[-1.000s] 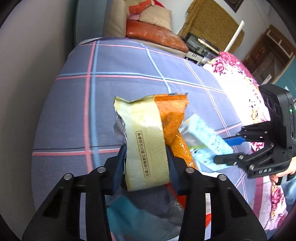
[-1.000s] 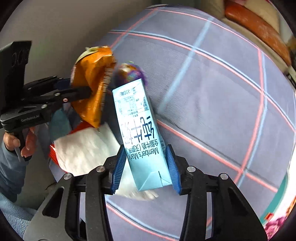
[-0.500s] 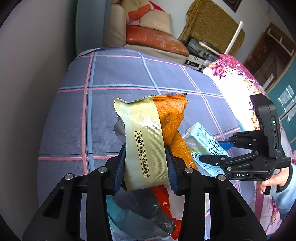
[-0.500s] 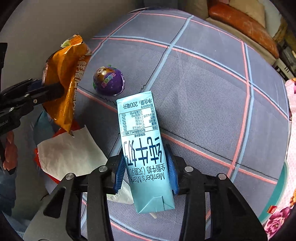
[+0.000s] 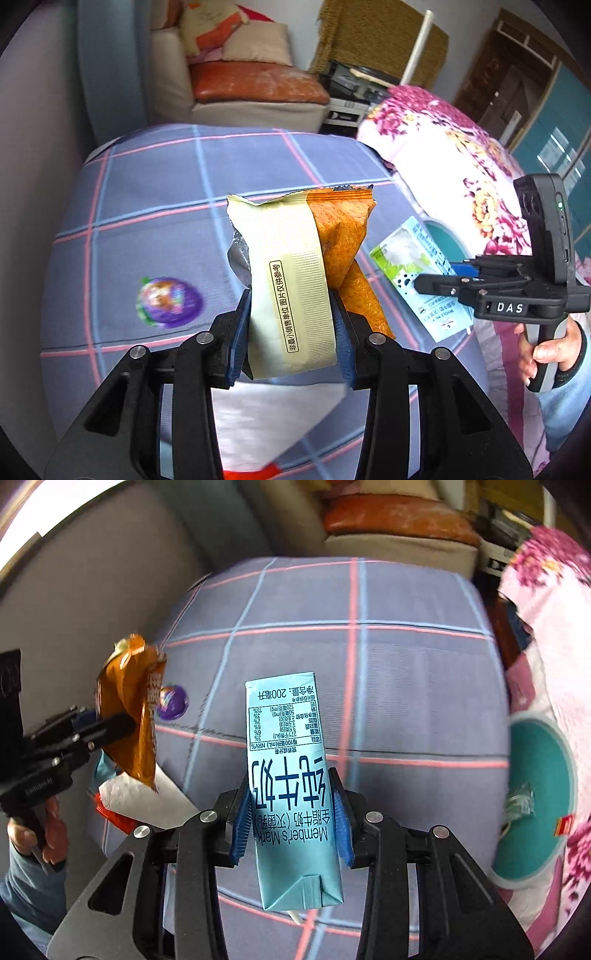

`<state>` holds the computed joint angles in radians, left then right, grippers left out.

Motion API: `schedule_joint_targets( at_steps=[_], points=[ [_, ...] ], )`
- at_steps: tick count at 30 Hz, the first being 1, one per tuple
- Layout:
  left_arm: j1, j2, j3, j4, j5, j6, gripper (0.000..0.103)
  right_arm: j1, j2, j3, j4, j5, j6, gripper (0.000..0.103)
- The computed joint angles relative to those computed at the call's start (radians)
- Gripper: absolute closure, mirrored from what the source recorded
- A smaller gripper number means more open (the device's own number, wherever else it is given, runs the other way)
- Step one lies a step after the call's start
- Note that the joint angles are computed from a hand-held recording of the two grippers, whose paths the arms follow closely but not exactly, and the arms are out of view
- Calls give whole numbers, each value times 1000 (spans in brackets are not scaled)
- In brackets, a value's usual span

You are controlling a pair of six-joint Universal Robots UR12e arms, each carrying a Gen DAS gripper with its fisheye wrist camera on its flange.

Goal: Collect trash
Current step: 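Carry both items over the bin and open the left tool to drop the snack bag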

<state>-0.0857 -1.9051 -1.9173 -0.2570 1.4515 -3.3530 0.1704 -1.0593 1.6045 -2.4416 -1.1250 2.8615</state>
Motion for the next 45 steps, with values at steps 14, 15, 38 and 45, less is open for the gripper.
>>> schedule_joint_targets(
  at_steps=[14,15,38,45],
  points=[
    [-108,-95,161,-111,-34,11,62,-137,-50,105,-211,39,162,67],
    [-117,-105,175,-118,-30,12,62,-146,-50,108,-221,39,171,67],
    [-221,-318,479,-272,-108,104,62,-244,-40,122,-326,-62,294,67],
    [-228,-353,530,-301,-117,103,57,-251,-35,115,-334,-88,309,67]
  ],
)
